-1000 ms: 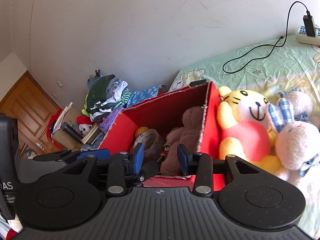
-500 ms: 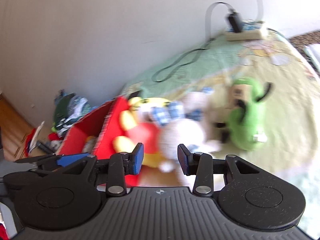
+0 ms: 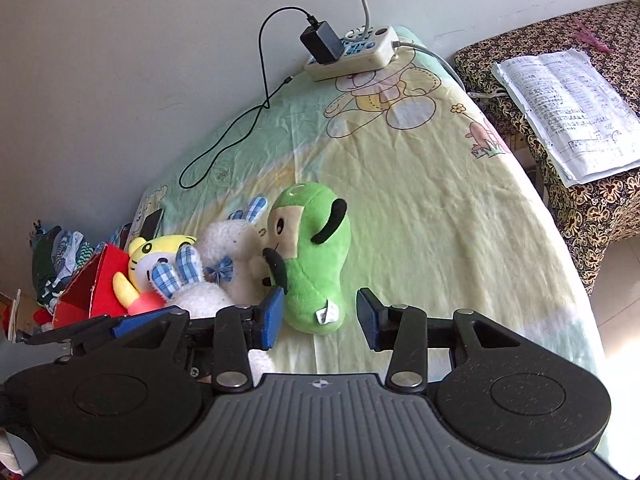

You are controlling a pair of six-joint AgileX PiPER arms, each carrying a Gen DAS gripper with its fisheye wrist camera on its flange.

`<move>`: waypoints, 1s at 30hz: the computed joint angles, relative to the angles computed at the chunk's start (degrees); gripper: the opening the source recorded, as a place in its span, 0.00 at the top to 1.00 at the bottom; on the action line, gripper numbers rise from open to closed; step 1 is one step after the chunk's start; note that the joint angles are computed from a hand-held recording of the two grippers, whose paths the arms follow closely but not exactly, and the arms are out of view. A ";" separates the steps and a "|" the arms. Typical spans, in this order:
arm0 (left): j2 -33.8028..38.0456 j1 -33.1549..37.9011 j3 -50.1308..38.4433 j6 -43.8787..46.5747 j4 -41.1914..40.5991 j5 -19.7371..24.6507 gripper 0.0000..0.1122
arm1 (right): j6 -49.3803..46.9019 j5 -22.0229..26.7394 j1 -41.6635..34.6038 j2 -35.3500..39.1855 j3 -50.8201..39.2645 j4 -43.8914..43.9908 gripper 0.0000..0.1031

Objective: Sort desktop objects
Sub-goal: 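Close the right gripper on the green bean-shaped plush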

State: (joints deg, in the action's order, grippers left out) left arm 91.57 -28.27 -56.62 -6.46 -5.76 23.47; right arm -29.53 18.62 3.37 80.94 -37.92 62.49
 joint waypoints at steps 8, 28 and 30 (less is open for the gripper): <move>9.88 -1.10 -7.26 0.67 0.85 -2.76 0.13 | -1.70 10.65 -6.91 9.65 -11.35 1.87 0.31; 25.46 3.32 -22.44 4.71 -7.15 6.93 0.32 | 1.54 18.21 -6.72 28.06 -26.93 -2.97 0.27; 25.94 3.32 -23.11 3.79 -6.33 7.34 0.34 | -0.21 19.20 -7.12 29.09 -27.45 -1.40 0.27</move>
